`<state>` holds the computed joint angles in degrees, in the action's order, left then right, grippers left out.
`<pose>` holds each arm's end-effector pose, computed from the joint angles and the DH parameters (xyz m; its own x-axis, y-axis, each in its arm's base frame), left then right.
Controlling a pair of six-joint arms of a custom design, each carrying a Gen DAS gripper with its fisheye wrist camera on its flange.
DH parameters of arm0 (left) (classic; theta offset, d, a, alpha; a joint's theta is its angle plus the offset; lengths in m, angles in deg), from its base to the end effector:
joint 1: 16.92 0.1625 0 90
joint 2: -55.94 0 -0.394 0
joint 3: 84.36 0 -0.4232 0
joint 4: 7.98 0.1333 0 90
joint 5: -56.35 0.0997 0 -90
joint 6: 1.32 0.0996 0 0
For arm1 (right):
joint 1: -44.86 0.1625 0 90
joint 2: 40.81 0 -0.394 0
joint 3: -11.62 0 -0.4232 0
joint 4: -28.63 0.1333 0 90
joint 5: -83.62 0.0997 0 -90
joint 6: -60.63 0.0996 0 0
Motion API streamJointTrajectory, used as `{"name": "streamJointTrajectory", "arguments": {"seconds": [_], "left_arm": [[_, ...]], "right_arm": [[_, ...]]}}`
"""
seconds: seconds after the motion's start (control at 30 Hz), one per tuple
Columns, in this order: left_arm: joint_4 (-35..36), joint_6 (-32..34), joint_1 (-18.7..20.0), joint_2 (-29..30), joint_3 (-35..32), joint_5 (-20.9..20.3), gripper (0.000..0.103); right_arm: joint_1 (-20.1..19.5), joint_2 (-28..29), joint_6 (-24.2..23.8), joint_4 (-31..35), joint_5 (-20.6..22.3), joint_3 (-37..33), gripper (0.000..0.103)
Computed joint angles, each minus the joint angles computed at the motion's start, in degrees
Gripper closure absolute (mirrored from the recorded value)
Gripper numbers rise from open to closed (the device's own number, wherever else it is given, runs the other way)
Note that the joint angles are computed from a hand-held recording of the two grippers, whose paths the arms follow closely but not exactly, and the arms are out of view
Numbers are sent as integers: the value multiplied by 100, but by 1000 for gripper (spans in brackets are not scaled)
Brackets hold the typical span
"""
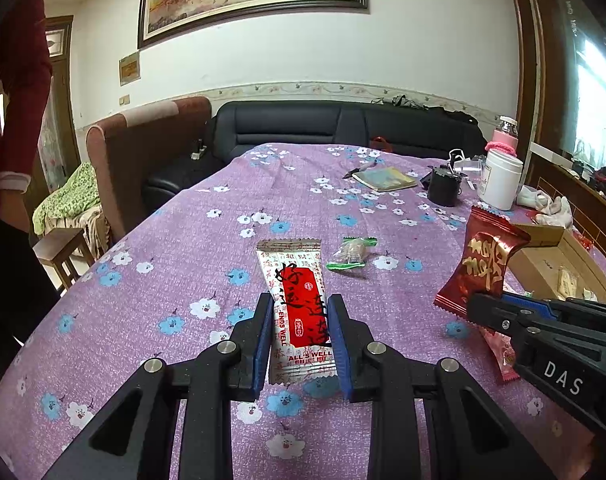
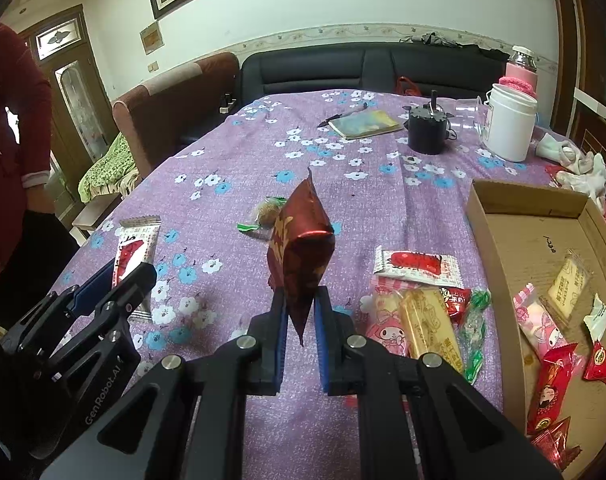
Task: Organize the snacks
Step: 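Lift the white-red sachet with left tool while right tool lifts the foil bag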
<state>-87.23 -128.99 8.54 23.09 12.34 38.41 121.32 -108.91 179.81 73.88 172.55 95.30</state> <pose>-0.3664 -0.4270 -0.1079 -0.6150 -0.5013 -0.6087 0.4042 0.4625 -0.7892 0.0106 -0.5334 0.2789 -0.6534 -0.6314 0.4176 -0.7509 0.6105 -0.2519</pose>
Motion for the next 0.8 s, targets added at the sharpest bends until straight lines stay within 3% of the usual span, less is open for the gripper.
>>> {"name": "streamJointTrajectory", "arguments": {"seconds": [0.8], "left_arm": [[1216,-887,-65,183,-379,-10,74]], "right_arm": [[-34,-62,88,77,-160,-42,91]]}}
